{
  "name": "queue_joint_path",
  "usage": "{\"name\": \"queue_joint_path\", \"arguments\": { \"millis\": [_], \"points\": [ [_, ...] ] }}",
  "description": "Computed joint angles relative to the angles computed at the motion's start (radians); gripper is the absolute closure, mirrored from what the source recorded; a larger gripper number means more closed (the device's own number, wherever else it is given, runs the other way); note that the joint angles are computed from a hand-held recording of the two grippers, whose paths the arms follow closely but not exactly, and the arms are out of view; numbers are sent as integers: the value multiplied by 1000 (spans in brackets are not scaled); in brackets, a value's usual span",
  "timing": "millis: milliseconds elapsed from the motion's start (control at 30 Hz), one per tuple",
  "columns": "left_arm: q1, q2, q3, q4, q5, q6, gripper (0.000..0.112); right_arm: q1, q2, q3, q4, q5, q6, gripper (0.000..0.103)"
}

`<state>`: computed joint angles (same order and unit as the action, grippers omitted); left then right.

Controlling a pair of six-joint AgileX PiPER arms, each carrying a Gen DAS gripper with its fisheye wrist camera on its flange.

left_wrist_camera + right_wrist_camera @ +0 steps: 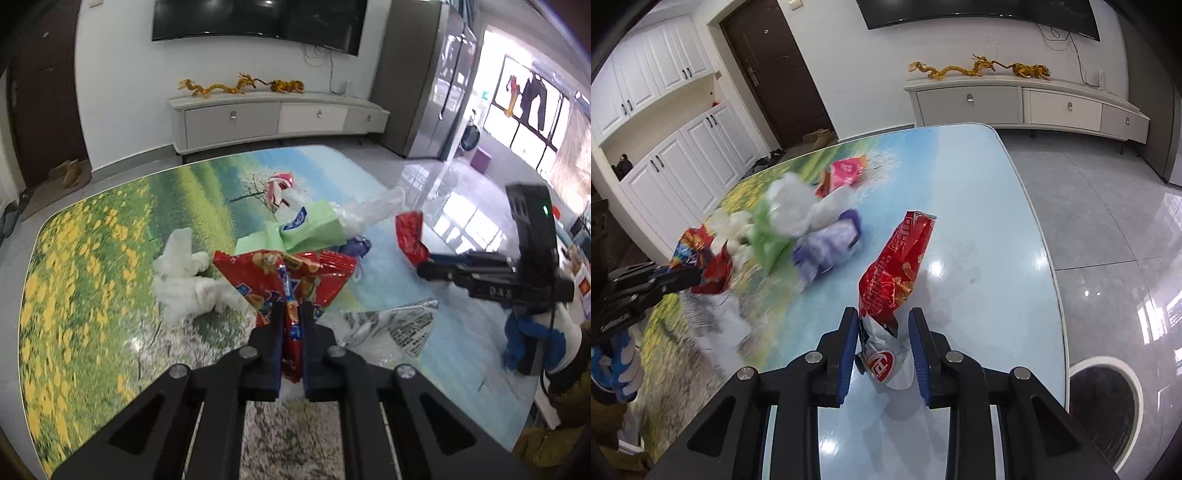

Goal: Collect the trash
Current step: 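Grasp the red chip bag with the left gripper while the right grasps the red wrapper, then carry both red wrappers over the trash bin and open both grippers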

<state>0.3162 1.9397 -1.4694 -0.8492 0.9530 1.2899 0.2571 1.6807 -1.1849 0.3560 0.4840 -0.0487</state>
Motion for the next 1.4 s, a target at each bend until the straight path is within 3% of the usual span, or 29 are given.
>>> {"name": "queue_joint_path", "arguments": {
  "millis": [233,400,633,733,967,1133,1200,1333,1400],
  "points": [
    [109,-140,50,-88,18,37,106,38,-213,151,21,-32,-3,77],
    [91,-262,86,-118,65,44,106,7,-372,240,-14,-48,49,77],
    [-179,-392,185,-61,27,-21,106,-184,-583,381,-28,0,23,77],
    [-359,-388,178,8,-12,-101,106,-354,-637,442,87,43,-122,77],
    [-728,-198,55,175,-105,-335,105,-666,-543,539,275,93,-418,76],
    [-849,-28,-87,224,-100,-468,103,-752,-398,568,357,45,-536,70],
    [-877,54,-179,227,-59,-520,103,-783,-353,569,390,37,-580,68],
    [-911,163,-304,236,-18,-599,74,-798,-280,564,367,-18,-541,54],
    [-912,173,-315,219,-16,-605,71,-820,-277,571,371,-17,-539,52]
  ]
}}
